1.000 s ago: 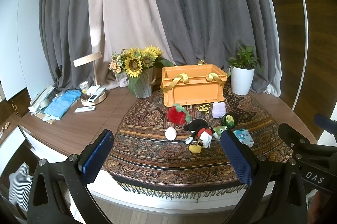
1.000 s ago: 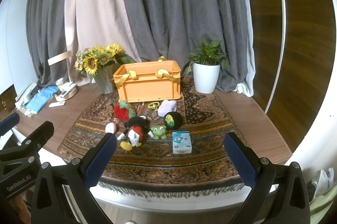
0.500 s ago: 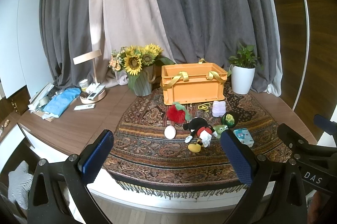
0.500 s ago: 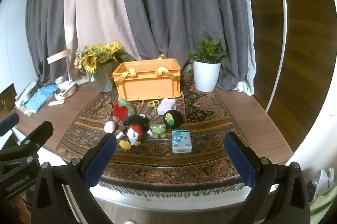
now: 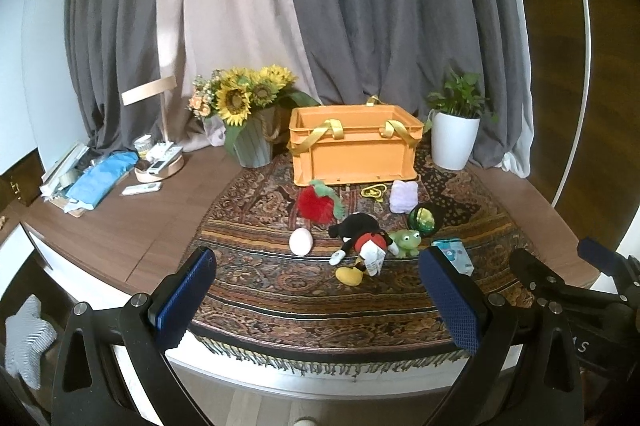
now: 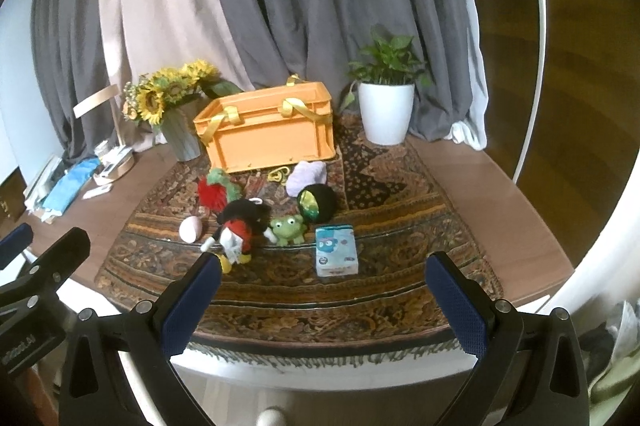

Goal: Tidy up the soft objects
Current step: 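Grasp the Mickey plush with the left tool while the right tool grasps the blue card box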

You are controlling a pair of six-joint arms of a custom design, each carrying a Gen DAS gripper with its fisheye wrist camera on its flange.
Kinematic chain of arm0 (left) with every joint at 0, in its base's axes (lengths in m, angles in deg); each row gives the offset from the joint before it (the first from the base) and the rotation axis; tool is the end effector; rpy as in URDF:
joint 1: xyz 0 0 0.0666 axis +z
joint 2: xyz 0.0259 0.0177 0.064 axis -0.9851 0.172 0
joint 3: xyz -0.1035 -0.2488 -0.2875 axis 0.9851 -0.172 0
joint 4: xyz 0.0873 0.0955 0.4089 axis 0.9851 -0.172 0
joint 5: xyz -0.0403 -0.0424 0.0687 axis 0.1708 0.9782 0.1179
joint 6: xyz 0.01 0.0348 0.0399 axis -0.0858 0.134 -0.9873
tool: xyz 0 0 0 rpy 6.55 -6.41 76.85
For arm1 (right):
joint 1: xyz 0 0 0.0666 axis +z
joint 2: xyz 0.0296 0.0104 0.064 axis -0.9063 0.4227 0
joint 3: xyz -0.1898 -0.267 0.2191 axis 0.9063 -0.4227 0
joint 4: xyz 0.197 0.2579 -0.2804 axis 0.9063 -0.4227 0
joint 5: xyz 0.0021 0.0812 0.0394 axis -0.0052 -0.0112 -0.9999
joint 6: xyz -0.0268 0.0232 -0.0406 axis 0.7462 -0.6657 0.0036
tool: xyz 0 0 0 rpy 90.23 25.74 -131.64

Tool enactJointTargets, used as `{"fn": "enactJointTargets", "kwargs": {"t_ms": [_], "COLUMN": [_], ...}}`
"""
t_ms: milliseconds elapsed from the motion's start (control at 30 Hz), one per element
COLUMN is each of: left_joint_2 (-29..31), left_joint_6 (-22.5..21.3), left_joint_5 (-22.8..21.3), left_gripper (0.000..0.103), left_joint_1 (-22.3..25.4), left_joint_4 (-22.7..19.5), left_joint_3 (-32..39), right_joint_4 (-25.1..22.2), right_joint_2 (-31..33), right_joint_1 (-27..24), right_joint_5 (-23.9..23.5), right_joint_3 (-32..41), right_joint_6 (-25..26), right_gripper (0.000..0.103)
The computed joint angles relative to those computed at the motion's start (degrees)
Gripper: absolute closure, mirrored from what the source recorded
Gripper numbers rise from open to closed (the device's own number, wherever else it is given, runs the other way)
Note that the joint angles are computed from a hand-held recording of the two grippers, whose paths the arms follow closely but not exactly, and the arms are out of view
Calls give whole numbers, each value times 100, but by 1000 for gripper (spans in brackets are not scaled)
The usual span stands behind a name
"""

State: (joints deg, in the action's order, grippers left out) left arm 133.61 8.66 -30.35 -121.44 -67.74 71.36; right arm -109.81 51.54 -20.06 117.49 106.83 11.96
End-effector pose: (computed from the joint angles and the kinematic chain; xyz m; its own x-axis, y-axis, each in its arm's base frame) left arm 0.3822 -0.3175 0.5546 -0.4737 0.1661 -0.8649 0.2532 0.9663 0.0469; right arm 0.3439 0.3076 0.5382 -0.5370 0.2577 -0.8032 0.3165 0.9442 0.0914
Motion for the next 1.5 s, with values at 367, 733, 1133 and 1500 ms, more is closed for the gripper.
{"fn": "enactJointTargets", "kwargs": {"t_ms": [367, 733, 1133, 1500], "left_joint_2": [1037, 2340, 3249, 3756], "left_joint_6": [-264, -650, -590, -418], "left_joint_5": [734, 1906, 2083, 1866], "left_gripper": [0, 0, 2, 18], "left_joint_1": [356, 734, 691, 627], "left_joint_4": [-367, -1048, -1711, -1825], "left_joint_3": [898, 2143, 2989, 3390], "right_joint_4": [162, -115, 214, 602], "right_joint_2": [463, 1232, 1406, 1583], "right_joint_1": [-678, -1113, -1498, -1755], "right_joint_5": [-749, -1146, -1653, -2101], "right_joint_3": [74, 510, 262, 179], "right_joint_6": [154, 165, 564, 1352], "right_gripper": [1, 1, 5, 20]}}
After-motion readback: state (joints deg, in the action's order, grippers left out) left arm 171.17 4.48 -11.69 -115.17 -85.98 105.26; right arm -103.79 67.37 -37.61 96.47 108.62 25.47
